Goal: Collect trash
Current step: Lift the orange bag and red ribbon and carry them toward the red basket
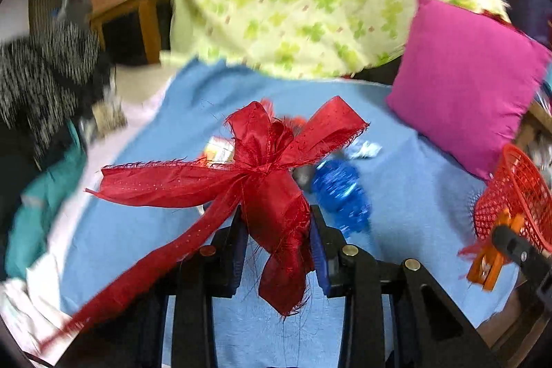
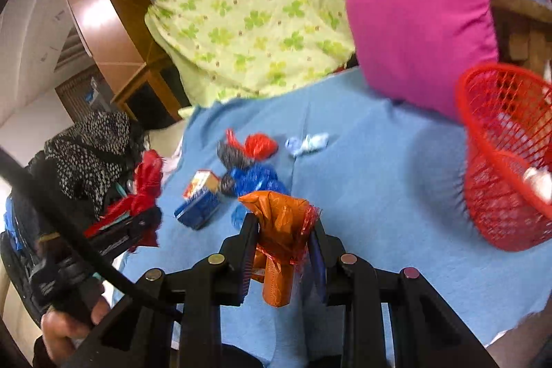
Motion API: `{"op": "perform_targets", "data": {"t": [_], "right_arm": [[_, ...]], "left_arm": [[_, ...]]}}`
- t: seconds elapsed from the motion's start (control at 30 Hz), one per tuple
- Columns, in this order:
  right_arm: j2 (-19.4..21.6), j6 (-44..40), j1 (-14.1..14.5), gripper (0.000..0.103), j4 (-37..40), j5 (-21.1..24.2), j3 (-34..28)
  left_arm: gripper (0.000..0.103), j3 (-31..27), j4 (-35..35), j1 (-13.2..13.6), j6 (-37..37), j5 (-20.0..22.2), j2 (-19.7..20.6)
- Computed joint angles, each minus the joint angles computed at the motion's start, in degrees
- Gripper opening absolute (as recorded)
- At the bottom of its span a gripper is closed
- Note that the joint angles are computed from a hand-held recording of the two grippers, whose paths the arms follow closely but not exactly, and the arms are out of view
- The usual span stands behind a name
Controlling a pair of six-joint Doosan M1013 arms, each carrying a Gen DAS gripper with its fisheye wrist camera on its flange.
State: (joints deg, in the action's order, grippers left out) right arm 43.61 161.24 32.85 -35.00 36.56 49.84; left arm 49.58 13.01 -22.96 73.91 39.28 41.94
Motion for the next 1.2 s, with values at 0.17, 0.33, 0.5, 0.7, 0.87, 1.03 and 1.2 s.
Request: {"op": "perform_targets", "data": {"t": [0.17,0.33,0.5,0.7,0.87,1.03,1.2], "right_arm": [[-3.5,8.3,0.5,0.03,-9.4,-0.8,4.7],[-6.4,15.0,0.9,0.03,-17.0,-0.7,8.6],[-8.6,20.6,1.2,0.03,-23.4,0.3,11.4],[-10.8,26.6,1.1,0.03,-28.4,0.9,14.9],[-12.2,30.8,0.7,0.03,-31.3,1.6,17.2],[-13.3,33.7,0.4,0.03,-33.3,2.5,18.7],[-14.1,35.8,0.2,0.03,-34.8,3.1,20.0]], "left_arm": [[0.035,3.9,5.3,-2.1,0.1,-4.7,-3.5],[0.035,4.9,6.8,-3.7,1.5,-6.2,-4.8],[0.035,4.4,7.6,-4.9,2.8,-6.4,-4.8],[0.036,3.8,7.8,-6.0,4.8,-6.4,-4.6],[0.036,2.6,7.4,-6.8,6.6,-6.2,-4.0],[0.036,1.6,6.7,-7.6,8.4,-5.7,-3.5],[0.036,0.8,5.9,-8.2,9.8,-5.4,-3.2]]}}
